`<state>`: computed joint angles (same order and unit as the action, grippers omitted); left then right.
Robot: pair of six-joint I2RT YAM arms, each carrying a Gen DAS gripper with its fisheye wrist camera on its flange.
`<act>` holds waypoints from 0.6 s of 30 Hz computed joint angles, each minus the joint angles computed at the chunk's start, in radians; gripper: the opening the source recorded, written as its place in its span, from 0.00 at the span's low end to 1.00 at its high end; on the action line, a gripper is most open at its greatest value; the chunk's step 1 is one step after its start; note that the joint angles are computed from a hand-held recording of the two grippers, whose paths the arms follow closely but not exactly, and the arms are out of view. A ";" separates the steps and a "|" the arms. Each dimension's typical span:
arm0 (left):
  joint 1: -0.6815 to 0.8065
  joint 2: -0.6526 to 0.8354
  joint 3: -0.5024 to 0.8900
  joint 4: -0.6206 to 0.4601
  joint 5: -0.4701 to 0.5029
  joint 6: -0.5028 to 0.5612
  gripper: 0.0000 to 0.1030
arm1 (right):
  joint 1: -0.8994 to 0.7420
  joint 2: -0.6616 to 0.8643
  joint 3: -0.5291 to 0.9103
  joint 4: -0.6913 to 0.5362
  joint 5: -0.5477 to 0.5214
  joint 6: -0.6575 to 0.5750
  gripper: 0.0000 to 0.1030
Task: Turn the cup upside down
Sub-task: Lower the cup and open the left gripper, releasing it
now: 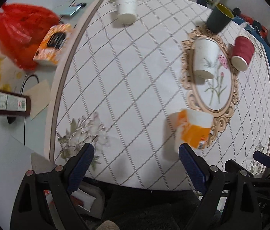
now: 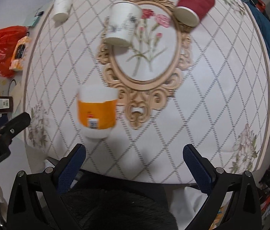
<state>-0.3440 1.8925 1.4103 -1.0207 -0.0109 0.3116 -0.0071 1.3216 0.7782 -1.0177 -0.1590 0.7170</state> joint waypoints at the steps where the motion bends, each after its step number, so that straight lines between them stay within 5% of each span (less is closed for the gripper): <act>1: 0.020 0.002 0.001 0.003 -0.001 0.019 0.88 | 0.019 0.012 0.015 0.001 -0.002 0.022 1.00; 12: 0.167 0.074 0.063 -0.011 0.047 0.133 0.88 | 0.184 0.162 0.164 0.003 0.025 0.189 1.00; 18: 0.180 0.085 0.043 0.031 0.050 0.184 0.94 | 0.250 0.210 0.261 -0.073 0.113 0.152 1.00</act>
